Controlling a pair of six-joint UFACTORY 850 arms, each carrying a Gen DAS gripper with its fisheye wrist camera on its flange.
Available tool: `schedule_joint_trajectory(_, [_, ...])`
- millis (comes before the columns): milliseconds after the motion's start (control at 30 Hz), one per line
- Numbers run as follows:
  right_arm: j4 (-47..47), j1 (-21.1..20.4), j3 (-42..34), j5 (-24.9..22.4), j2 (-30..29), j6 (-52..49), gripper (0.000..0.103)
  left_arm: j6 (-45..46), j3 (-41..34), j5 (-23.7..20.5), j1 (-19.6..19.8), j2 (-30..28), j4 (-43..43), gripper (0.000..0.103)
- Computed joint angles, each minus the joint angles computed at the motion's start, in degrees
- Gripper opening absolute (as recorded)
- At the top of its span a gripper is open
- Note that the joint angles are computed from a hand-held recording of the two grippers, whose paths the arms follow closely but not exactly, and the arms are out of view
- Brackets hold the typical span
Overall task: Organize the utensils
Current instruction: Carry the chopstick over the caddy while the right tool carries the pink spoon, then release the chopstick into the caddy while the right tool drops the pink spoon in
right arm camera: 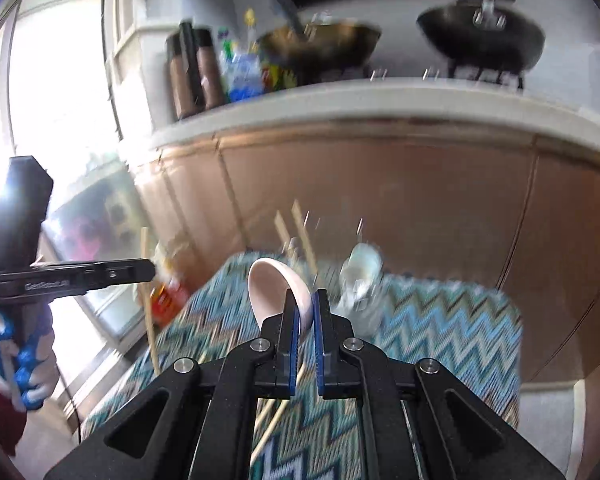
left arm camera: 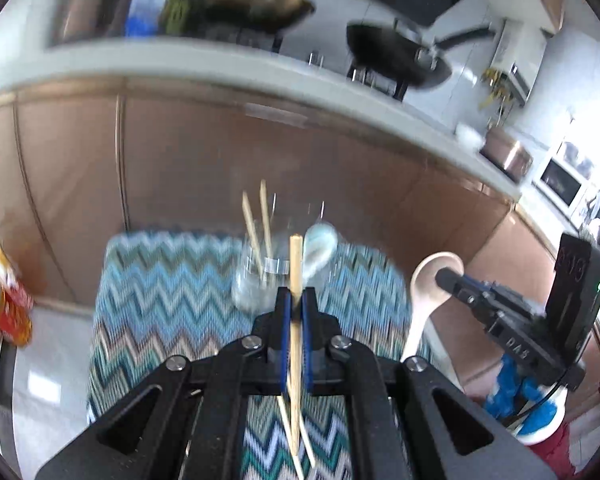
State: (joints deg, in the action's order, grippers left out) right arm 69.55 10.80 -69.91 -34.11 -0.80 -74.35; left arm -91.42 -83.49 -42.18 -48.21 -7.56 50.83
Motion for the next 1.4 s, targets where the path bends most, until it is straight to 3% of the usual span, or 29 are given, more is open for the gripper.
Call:
schedule_joint_trajectory(200, [16.06,3.19,-4.28,9.47,-4.05,-12.10,0.007,-7.25,-6.82,-2.41,2.04,-4.31,13.88,0.005])
schedule_joint_trajectory(467, [40.70,6.04,-10.43,14.72,-12.27,-35.95,0.007,-19.41,-12.93,-9.82,4.40,-12.96,31.87,0.005])
schedule_joint_trajectory(667, [48.76,7.01,-13.00,15.36,-17.32,-44.54,0.008,-25.18,-13.19,-12.12,6.48,-17.07,34.70,0.005])
schedule_joint_trajectory(1000, [52.42,7.51,-13.23,15.57,-20.31,-47.43,0.009,-28.13,-12.70,-14.61,7.12,-20.45,36.07,0.005])
schedule_joint_trajectory(1267, [50.91,7.62,-11.24,14.80,-20.23,-47.32,0.011,-27.29,-11.06,-12.73,7.02,-20.31,35.46,0.007])
schedule_joint_trajectory(1400, [49.89,7.12,-9.37,13.92,-18.74,-47.10,0.027,-27.19,-9.93,-11.56,6.55,-19.28,35.06,0.017])
